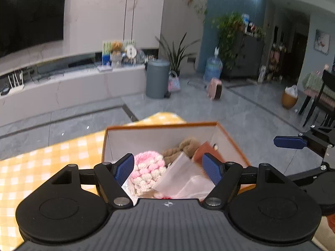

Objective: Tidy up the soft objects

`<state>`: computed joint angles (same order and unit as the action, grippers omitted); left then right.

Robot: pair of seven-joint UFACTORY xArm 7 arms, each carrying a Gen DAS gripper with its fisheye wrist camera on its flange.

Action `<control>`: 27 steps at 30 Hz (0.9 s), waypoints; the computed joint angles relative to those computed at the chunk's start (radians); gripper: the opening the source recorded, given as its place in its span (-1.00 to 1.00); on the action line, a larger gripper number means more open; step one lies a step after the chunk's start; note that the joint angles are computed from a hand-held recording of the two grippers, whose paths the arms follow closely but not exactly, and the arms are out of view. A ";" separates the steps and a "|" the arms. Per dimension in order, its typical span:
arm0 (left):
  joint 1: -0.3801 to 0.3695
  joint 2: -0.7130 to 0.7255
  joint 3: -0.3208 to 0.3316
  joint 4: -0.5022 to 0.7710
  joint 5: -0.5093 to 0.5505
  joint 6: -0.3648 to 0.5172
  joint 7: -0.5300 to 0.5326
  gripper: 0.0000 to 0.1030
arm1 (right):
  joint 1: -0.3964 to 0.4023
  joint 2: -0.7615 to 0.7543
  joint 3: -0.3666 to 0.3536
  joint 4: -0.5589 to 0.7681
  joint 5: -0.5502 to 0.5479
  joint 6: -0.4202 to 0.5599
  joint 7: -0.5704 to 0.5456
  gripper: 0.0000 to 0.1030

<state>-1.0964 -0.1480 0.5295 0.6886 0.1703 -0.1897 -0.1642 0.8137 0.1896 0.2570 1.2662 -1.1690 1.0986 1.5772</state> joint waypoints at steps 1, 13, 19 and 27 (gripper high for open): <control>0.046 -0.029 -0.051 -0.022 -0.001 -0.009 0.007 0.70 | 0.018 -0.015 0.008 -0.004 -0.012 0.036 0.033 0.40; 0.498 -0.376 -0.529 -0.331 -0.001 -0.156 -0.009 0.74 | 0.210 -0.040 0.149 0.005 -0.108 0.400 0.348 0.84; 0.624 -0.518 -0.690 -0.460 -0.071 -0.211 -0.050 0.79 | 0.320 0.033 0.147 0.067 -0.123 0.488 0.454 0.95; 0.792 -0.619 -0.949 -0.629 -0.214 -0.398 -0.105 0.79 | 0.444 0.141 0.100 0.146 -0.129 0.562 0.569 0.95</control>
